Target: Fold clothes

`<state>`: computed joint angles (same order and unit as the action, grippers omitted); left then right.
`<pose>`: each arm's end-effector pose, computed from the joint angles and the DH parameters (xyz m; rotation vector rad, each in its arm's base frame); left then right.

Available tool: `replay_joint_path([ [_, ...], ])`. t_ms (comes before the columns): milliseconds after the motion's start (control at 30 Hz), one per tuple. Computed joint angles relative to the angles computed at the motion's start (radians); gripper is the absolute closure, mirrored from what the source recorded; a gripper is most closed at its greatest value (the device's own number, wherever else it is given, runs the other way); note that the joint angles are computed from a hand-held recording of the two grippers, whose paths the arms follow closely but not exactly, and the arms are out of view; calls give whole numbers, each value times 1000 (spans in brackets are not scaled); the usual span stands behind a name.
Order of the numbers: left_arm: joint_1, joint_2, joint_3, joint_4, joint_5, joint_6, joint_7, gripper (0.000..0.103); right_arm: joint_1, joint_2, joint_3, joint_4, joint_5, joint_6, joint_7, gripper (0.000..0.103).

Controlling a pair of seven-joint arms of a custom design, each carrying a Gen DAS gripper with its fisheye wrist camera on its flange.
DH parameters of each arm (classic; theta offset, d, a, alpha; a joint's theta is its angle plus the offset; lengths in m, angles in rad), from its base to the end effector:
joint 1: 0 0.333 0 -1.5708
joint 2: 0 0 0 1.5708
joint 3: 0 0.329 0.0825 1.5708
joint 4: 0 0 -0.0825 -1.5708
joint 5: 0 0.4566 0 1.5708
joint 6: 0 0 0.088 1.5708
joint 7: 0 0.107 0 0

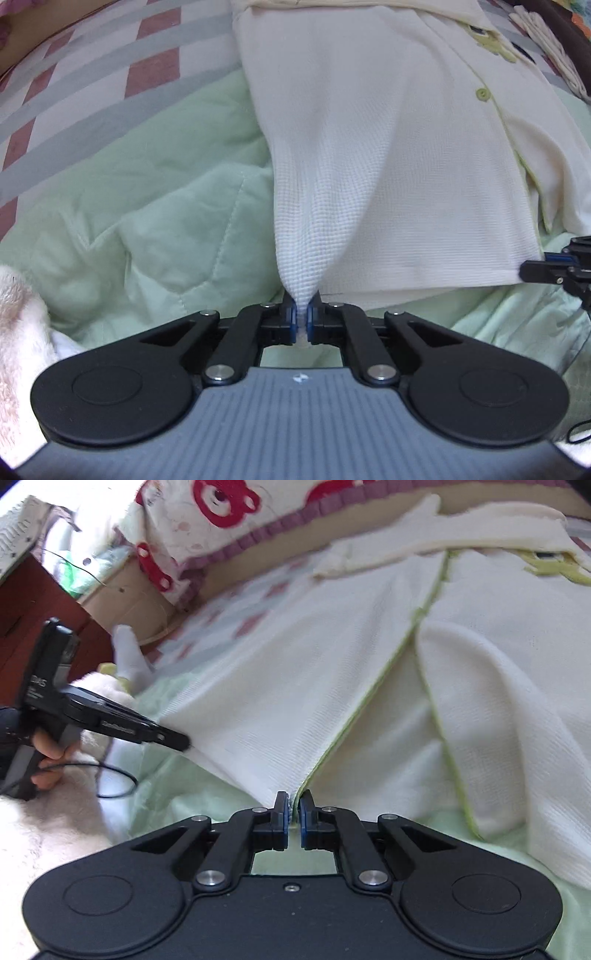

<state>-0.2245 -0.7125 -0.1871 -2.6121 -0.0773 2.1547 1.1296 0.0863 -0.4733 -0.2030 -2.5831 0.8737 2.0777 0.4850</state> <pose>0.3841 -0.1703 0.4802 -2.2073 2.0091 -0.3162 0.4532 -0.0105 0.4052 -2.0056 1.1591 0.2701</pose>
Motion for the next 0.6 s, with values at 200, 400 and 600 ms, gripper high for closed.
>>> replay_joint_path([
  [200,1,85,-21,52,42,-63,12,96,-23,42,-17,36,-63,-104,-26,93],
  [400,-4,-33,-15,1,36,50,-23,84,-77,-55,-39,8,-105,-135,-165,84],
  [600,-45,4,-29,58,21,248,1,69,-52,-129,24,-81,-100,252,-214,72],
])
